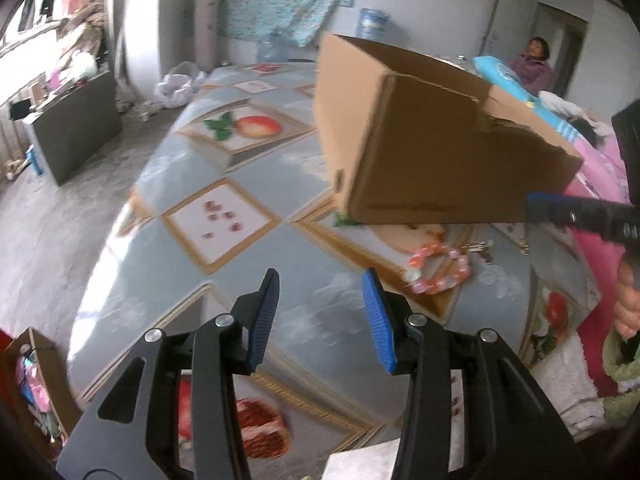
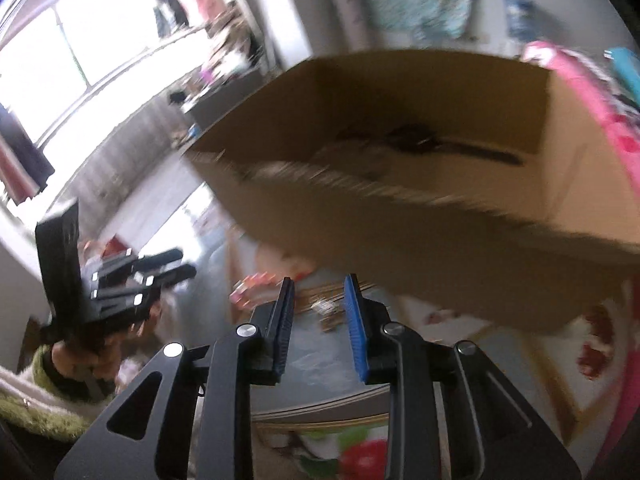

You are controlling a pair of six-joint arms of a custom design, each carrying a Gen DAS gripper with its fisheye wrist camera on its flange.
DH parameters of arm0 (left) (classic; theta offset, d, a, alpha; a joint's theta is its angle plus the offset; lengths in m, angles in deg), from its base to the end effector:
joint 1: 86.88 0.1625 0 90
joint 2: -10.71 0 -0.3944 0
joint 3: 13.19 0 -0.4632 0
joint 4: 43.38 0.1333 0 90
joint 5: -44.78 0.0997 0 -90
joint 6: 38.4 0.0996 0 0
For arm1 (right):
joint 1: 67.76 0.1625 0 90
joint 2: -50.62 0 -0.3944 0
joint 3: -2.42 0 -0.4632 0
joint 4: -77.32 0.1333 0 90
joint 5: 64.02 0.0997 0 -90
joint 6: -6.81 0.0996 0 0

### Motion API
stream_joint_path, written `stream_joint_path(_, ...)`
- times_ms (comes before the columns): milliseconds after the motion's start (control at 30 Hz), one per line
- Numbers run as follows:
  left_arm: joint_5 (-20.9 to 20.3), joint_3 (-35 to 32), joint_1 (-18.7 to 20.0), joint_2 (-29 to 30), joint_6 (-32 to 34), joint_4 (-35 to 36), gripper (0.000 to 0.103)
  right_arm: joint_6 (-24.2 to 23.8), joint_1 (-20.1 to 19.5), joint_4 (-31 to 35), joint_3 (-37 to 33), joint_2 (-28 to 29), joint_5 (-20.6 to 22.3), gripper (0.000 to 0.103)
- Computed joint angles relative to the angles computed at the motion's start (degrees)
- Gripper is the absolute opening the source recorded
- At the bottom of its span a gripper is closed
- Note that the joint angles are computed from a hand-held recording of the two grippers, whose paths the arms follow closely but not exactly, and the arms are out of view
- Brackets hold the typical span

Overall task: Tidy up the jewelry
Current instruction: 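Move the right tool beside the box toward the silver chain charms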

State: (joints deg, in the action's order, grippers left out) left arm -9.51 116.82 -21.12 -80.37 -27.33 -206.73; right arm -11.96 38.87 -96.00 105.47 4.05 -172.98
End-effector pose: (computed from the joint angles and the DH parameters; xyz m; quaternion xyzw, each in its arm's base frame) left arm -0.0229 -0.5171 0.2554 0.1893 0.8939 -0.3134 0.2587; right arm 0.2852 -0.6020 0.0237 0.2553 -0.9256 0.2259 0.1645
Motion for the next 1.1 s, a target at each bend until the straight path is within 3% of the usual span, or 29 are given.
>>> stream_joint_path(133,-2.08,-1.35,-0.12,2.23,1.55,0.03,0.041,1.61,-0.14,-3.01,0.14,-0.26,-2.69,0.026)
stream_joint_path(267,-4.93,-2.44,-0.28,3.22,2.86,1.21,0.041,4.09,-0.99,-0.98,-0.05,-0.95,-0.14,0.025)
stream_joint_path(467,-13.98,-3.47,-0.53,3.72,4.23,4.64,0.041,4.26,-0.9,-0.76,-0.68,-1.28,-0.96,0.025)
stream_joint_path(633,-17.26,-4.51,-1.19,5.89,4.9,7.92,0.041,4.3,-0.75,-0.83,-0.16,-2.05,-1.2,0.025)
stream_joint_path(700,-18.2,-5.0,-1.55,6.68,4.71,9.35,0.041,2.72,-0.27,-2.08,0.37,-2.11,-3.48,0.025)
stream_joint_path(900,-16.21,-4.02,-2.72,7.47,5.42,9.37,0.041,-1.47,0.13,0.55,1.94,-1.83,-7.98,0.025)
stream_joint_path(1100,-10.73,-1.31,-3.79,6.9,3.05,6.09,0.041,-8.75,-0.43,4.09,-2.15,2.56,-3.68,0.025)
